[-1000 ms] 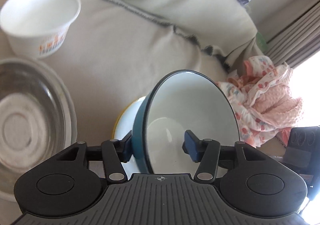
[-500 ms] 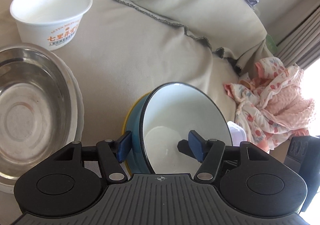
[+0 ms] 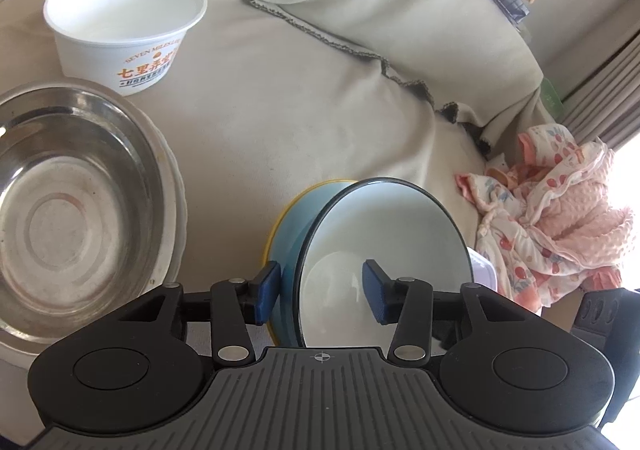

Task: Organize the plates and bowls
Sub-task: 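Lower the blue bowl into the yellow-rimmed bowl with the right tool, then open the right tool and move it to the large white bowl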

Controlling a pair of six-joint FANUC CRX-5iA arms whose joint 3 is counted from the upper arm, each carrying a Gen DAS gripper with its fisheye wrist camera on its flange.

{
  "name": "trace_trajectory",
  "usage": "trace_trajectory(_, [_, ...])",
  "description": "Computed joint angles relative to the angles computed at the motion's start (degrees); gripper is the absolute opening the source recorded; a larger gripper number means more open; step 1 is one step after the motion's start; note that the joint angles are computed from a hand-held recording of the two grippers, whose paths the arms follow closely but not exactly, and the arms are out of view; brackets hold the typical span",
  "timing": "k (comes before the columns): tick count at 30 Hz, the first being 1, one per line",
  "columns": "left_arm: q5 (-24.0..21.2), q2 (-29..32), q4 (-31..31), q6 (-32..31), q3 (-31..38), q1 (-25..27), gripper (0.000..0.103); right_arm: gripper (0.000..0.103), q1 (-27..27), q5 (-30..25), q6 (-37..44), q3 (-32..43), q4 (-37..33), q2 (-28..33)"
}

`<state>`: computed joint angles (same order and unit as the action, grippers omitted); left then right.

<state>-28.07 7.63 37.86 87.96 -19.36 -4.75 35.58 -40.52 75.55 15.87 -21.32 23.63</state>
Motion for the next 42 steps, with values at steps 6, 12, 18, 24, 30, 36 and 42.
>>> trace_trajectory(6, [0.2, -0.2, -1.6, 1.8, 0.3, 0.2, 0.04, 0.029, -1.2, 1.7, -0.2, -1.7, -0.7, -1.9])
trace_trajectory(12, [-0.5, -0.4, -7.0, 5.9, 2.1, 0.0, 0.04, 0.029, 2.3, 4.9, -5.0, -4.7, 9.0, -2.5])
trace_trajectory(18, [-0.2, -1.0, -9.0, 6.1, 2.7, 0.1, 0.04, 0.029, 3.7, 6.2, -8.0, -4.9, 14.3, -1.6])
trace_trajectory(24, [-0.7, -0.8, -13.9, 9.4, 4.2, -0.5, 0.04, 0.029, 3.4, 7.1, -7.8, -5.8, 13.8, -2.4])
trace_trajectory(30, [-0.1, -1.4, -9.9, 6.9, 2.3, 0.0, 0.043, 0.029, 3.6, 8.0, -9.6, -6.7, 14.6, -2.9])
trace_trajectory(36, [1.8, -2.1, -0.1, -1.0, -1.3, 0.0, 0.052, 0.03, 4.7, 9.4, -12.8, -8.7, 18.8, -3.4])
trace_trajectory(42, [1.8, -2.0, 7.8, -8.0, -3.0, -0.2, 0.063, 0.031, 5.1, 10.5, -14.1, -9.9, 20.4, -3.9])
